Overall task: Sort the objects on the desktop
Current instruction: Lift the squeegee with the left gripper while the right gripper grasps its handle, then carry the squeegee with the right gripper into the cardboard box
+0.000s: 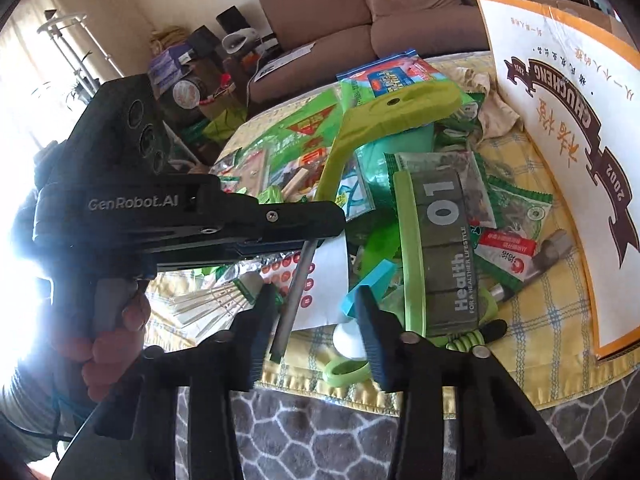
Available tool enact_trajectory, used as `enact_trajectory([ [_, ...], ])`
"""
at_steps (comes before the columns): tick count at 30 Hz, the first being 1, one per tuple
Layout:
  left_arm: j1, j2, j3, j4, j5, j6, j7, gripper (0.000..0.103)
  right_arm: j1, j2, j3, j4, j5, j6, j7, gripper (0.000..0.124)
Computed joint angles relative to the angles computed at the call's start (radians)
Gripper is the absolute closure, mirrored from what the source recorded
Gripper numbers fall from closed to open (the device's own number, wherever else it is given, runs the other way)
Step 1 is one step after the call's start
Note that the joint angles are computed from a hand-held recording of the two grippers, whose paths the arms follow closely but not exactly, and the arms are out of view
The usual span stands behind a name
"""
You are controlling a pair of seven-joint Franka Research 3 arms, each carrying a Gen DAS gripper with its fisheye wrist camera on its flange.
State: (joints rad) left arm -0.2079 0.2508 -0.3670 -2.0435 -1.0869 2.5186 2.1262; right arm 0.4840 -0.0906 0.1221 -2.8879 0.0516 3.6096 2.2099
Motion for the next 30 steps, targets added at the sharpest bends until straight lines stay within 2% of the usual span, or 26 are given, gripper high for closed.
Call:
enact_trajectory([
  [2,0.003,-0.007,-0.004,-0.011,-0.020,-0.004,0.013,0.080,0.004,0.007,-0.021,0.004,-0.071,0.003,0.038,0.097],
  [4,0.004,-0.014,-0.005,-0.021,-0.044,-0.011,0.027,0.080,0.001,-0.002,0.019,0.012,0.004,-0.025,-0.033,0.107],
  [8,-0.009,-0.050,-0.002,-0.033,-0.074,-0.012,0.047,0.080,0.014,-0.036,0.058,0.013,0.100,-0.050,-0.129,0.110],
  [10,-0.020,-0.075,0.003,-0.029,-0.077,-0.021,0.049,0.080,0.013,-0.078,0.097,0.004,0.185,-0.060,-0.199,0.111],
  [11,-0.029,-0.085,0.006,-0.023,-0.076,-0.024,0.043,0.080,0.000,-0.113,0.138,-0.002,0.253,-0.074,-0.255,0.111],
  [13,-0.048,-0.105,0.010,-0.005,-0.069,-0.026,0.028,0.080,0.010,-0.181,0.143,-0.021,0.292,-0.098,-0.292,0.111],
  [14,-0.059,-0.111,0.010,0.007,-0.062,-0.025,0.019,0.080,-0.004,-0.239,0.162,-0.031,0.318,-0.135,-0.324,0.111],
  [15,-0.071,-0.113,0.009,0.025,-0.059,-0.024,0.014,0.080,-0.049,-0.295,0.212,-0.034,0.350,-0.187,-0.359,0.111],
  [16,-0.084,-0.112,0.006,0.045,-0.052,-0.022,0.004,0.080,-0.079,-0.362,0.233,-0.043,0.359,-0.247,-0.383,0.111],
  [17,-0.098,-0.110,0.003,0.068,-0.039,-0.019,-0.013,0.080,-0.080,-0.434,0.219,-0.052,0.379,-0.311,-0.425,0.111],
  [19,-0.126,-0.084,-0.009,0.133,-0.015,-0.017,-0.046,0.082,-0.063,-0.554,0.129,-0.079,0.307,-0.404,-0.433,0.110],
  [20,-0.139,-0.063,-0.018,0.171,-0.010,-0.015,-0.063,0.089,-0.067,-0.625,0.089,-0.088,0.284,-0.476,-0.458,0.110],
  [22,-0.161,-0.012,-0.040,0.259,0.003,-0.012,-0.101,0.090,-0.134,-0.723,0.070,-0.086,0.232,-0.620,-0.488,0.110],
  [24,-0.190,0.049,-0.061,0.358,0.057,0.002,-0.145,0.097,-0.190,-0.801,0.029,-0.084,0.181,-0.736,-0.535,0.110],
  [26,-0.220,0.123,-0.075,0.473,0.155,-0.015,-0.223,0.097,-0.233,-0.851,-0.030,-0.078,0.154,-0.823,-0.588,0.110],
  [30,-0.289,0.207,-0.053,0.615,0.392,-0.016,-0.386,0.097,-0.313,-0.910,-0.109,-0.097,0.147,-0.917,-0.672,0.110],
])
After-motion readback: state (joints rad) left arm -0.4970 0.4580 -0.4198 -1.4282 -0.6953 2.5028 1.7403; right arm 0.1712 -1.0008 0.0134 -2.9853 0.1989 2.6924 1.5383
